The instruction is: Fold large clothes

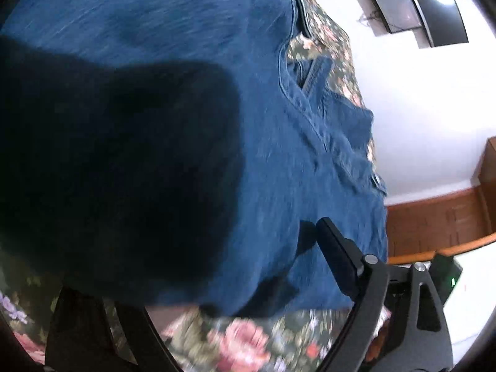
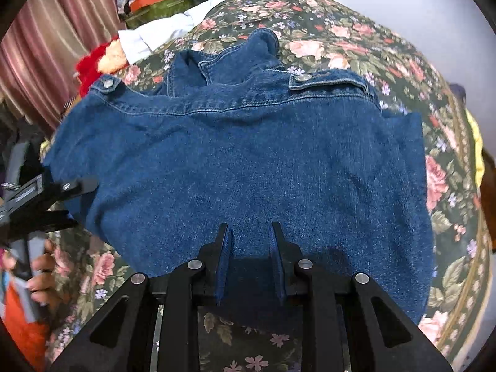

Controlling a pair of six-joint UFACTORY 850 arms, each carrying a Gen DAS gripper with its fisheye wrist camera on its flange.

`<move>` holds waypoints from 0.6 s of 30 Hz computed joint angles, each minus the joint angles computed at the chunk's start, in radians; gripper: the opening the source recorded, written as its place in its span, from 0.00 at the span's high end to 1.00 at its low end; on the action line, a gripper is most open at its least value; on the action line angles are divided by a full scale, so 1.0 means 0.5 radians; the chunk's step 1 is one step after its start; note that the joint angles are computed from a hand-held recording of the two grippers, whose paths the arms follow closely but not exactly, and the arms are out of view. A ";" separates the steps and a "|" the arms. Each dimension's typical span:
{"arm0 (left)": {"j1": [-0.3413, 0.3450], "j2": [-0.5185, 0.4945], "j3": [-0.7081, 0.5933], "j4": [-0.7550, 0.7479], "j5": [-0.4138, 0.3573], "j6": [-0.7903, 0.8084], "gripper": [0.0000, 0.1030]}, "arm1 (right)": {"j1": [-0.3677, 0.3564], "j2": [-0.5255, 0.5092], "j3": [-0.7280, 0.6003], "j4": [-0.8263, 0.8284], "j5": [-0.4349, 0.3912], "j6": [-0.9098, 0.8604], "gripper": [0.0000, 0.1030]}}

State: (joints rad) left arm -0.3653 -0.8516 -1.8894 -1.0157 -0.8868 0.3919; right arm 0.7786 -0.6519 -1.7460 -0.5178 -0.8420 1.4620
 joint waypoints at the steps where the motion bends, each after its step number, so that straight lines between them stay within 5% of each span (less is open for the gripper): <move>1: -0.022 -0.013 -0.044 0.052 0.054 -0.041 0.14 | -0.006 0.030 0.052 -0.009 0.065 0.039 0.80; 4: -0.092 0.023 -0.047 0.247 0.286 -0.163 0.18 | -0.012 0.071 0.129 -0.029 0.181 0.109 0.80; 8: -0.158 0.114 -0.004 0.592 0.524 -0.341 0.51 | -0.017 0.117 0.206 -0.062 0.287 0.202 0.80; 11: -0.169 0.175 0.016 0.630 0.582 -0.250 0.65 | -0.022 0.092 0.146 0.035 0.240 0.117 0.80; 14: -0.199 0.232 0.014 0.728 0.631 -0.213 0.69 | -0.032 0.007 -0.044 0.219 0.106 -0.143 0.80; 18: -0.244 0.382 0.154 0.907 0.823 -0.157 0.70 | -0.033 -0.112 -0.309 0.256 0.156 -0.316 0.80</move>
